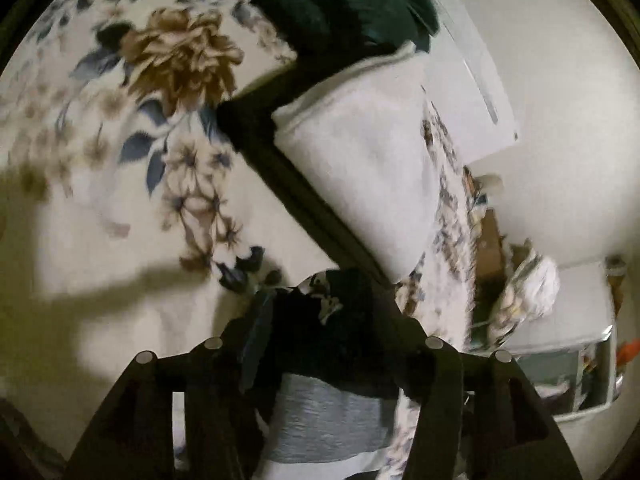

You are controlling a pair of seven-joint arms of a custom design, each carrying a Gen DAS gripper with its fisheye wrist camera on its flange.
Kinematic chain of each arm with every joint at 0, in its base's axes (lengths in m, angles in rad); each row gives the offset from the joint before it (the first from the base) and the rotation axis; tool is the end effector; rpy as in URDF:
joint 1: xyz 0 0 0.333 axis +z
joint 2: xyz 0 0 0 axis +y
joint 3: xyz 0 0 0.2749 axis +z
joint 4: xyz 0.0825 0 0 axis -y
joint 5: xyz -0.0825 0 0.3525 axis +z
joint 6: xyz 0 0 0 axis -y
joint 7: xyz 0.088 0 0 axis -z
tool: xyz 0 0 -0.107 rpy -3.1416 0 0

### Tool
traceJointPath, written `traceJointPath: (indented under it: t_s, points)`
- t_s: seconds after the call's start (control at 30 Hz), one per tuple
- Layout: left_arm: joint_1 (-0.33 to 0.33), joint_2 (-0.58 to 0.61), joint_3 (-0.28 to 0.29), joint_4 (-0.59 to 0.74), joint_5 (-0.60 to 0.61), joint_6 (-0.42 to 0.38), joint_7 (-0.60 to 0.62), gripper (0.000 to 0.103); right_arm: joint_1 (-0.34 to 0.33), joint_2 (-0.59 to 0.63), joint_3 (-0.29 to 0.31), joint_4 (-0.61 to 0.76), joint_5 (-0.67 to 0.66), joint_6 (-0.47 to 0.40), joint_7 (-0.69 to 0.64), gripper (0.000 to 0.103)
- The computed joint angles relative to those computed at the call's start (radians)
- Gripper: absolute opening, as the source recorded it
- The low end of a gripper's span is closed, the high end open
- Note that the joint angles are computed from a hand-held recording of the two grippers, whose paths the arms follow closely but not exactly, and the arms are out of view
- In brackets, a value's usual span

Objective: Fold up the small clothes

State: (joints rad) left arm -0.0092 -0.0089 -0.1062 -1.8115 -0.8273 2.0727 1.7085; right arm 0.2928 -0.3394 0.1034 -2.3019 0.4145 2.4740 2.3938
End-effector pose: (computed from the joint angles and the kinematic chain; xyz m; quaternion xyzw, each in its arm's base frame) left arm 0.5512 -0.1022 0.5444 0.6695 -0.6293 0.3542 0.1739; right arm 0.4354 0.1845 0.5101 -0.4106 0.8647 0.1011 0.2712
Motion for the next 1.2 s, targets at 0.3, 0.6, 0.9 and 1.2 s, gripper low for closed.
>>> traceJointPath:
  t_s: [0.3, 0.6, 0.9, 1.2]
  points:
    - [-0.093, 0.172, -0.083, 0.17, 0.369, 0.002, 0.014, 0.052, -0.016, 0.298, 0.009, 0.33, -0.287, -0.191, 0.031, 0.052]
    - [0.0, 0.223, -0.115, 0.226, 0.282, 0.01, -0.082, 0.052, -0.02, 0.255, -0.035, 0.296, -0.29, -0.145, 0.085, 0.052]
    - [-0.044, 0.26, -0.125, 0.23, 0.308, 0.009, 0.023, 0.032, -0.015, 0.249, -0.012, 0.247, -0.208, -0.122, 0.014, 0.013]
    - [0.004, 0.321, -0.131, 0.302, 0.273, -0.073, -0.063, 0.022, -0.034, 0.243, -0.03, 0.231, -0.215, -0.093, 0.169, 0.008]
